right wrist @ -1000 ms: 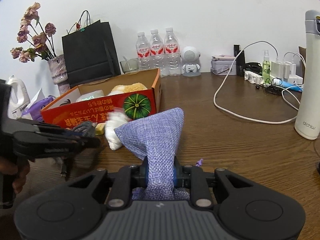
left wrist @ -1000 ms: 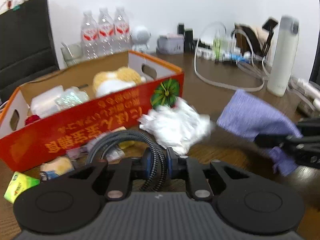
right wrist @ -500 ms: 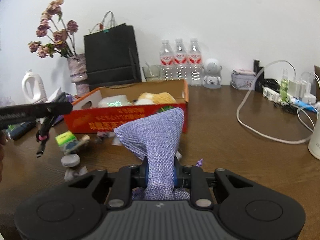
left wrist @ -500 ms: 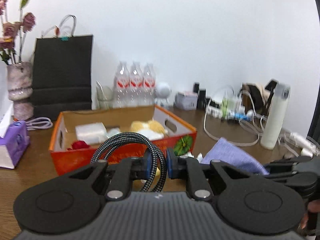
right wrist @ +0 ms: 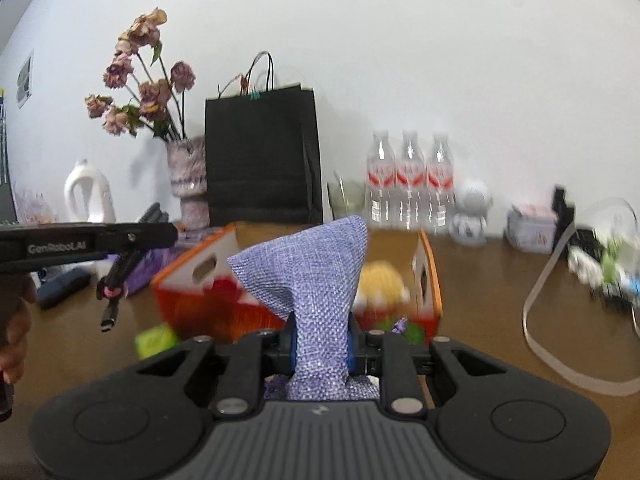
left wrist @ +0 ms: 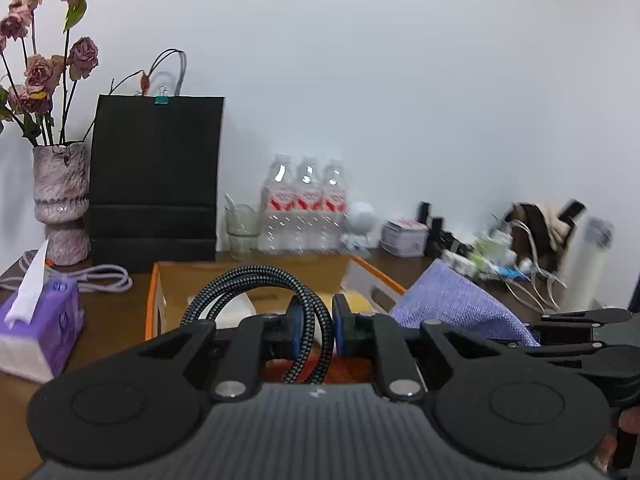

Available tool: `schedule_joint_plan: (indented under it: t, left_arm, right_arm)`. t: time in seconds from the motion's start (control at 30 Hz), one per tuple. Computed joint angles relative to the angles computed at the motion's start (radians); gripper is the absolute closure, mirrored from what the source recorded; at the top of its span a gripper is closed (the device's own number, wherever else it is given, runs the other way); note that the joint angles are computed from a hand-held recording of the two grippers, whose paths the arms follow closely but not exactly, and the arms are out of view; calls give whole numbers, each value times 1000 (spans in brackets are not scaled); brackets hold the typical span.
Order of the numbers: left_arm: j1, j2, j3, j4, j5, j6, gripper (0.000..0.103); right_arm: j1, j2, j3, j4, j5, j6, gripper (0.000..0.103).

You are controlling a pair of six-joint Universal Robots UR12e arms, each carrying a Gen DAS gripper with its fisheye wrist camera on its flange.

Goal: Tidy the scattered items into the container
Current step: 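Lift the purple pouch with the right gripper while the left grasps the black braided cable, then carry the pouch and cable over the cardboard box and open both grippers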

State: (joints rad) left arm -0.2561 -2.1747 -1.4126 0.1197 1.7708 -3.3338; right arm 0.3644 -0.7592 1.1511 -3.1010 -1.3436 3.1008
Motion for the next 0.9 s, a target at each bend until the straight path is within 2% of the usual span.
schedule_joint_plan:
  t: [0.07,0.13,0.2,0.33,0.43,0.53,0.57,0.6,0.63,0.67,0.7,0.73,0.8,0.9]
  left_arm:
    - [13,-22,53,-52,4,-3,87]
    - [18,-53,116,-123,41,-10,87]
    - [24,-83,169,-190,55,-29,87]
    - [37,-135,257,-324,60,-55,87]
    - [44,-158,295,-396,56,-70,87]
    - [49,-171,318,-448,52,-82,84]
    - [48,-173,321,-460,53,-83,76]
    - [47,-175,322,-466,56,-81,57]
    - [46,-174,322,-467,60,-77,45]
    - [43,-173,320,-467,75,-79,27]
    - [40,-168,314,-463,92,-81,4]
    - [38,-164,307,-451,110,-80,0]
    - [34,-148,281,-420,132,-73,0]
    - [34,-113,227,-377,127,-75,0]
  right_arm:
    - [1,46,-103,57,6,21,84]
    - [3,102,-222,129,9,42,84]
    - [11,162,-341,207,-28,35,84]
    - [26,301,-616,425,-93,14,83]
    - [34,406,-821,579,-135,4,82]
    - [32,464,-925,649,-143,46,74]
    - [31,473,-941,661,-141,58,68]
    - [30,481,-955,678,-138,66,49]
    - [30,481,-954,684,-139,67,26]
    - [30,478,-946,676,-144,63,16]
    - [32,462,-911,649,-163,57,13]
    - [32,440,-866,620,-176,48,8]
    - [25,393,-775,567,-151,49,0]
    - [13,310,-609,448,-91,55,0]
